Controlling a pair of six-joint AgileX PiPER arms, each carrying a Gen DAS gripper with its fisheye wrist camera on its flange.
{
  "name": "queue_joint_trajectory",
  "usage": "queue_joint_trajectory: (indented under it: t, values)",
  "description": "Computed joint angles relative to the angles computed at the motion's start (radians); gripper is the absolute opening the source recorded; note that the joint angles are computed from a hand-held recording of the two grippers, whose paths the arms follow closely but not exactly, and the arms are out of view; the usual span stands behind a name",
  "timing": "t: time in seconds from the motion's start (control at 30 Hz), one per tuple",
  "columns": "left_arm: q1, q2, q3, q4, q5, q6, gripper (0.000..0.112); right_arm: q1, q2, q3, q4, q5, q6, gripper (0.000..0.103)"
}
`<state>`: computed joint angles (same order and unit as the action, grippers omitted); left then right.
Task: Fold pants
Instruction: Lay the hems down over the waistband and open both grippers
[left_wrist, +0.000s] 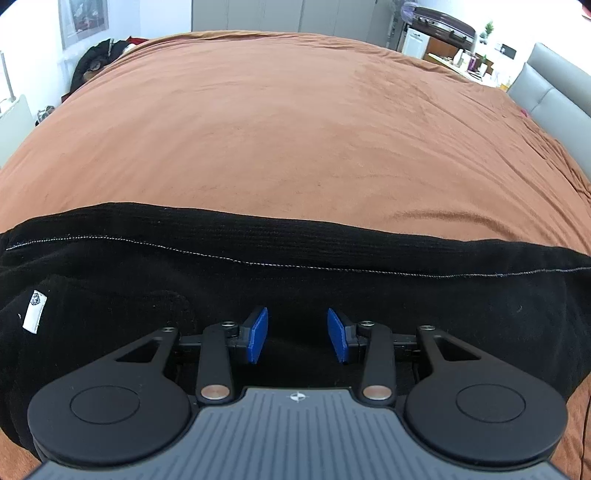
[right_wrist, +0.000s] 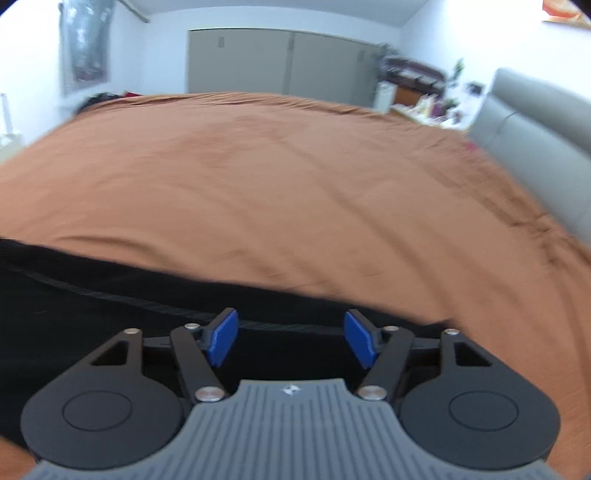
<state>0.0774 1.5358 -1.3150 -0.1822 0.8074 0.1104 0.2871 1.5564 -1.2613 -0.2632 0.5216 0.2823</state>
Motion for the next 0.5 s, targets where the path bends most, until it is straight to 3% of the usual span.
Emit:
queue_joint_trajectory:
  t: [0.17,0.23,0.3,0.43,0.5]
  values:
    - [0.023,0.037,-0.032,0.046,-0.027,-0.039,0.045,0.102,-0.007,0.033,0.155,-0.011,-0.054,0.064]
    - [0.038,0.074,-0.060,0.081,-0.015,-0.060,0.043,0.148,0.001,0.037,0.110,-0.013,0.000,0.066]
    - [0.079,0.104,-0.077,0.022,0.010,-0.003,0.036,0.182,0.006,0.038,0.059,-0.009,0.050,0.067]
    - [0.121,0.048,-0.021,-0.061,-0.010,0.084,0.034,0.193,0.014,0.040,0.091,-0.008,0.085,0.068]
    - [0.132,-0.004,0.016,-0.079,-0.015,0.121,0.042,0.172,0.002,0.056,0.152,-0.014,0.075,0.068]
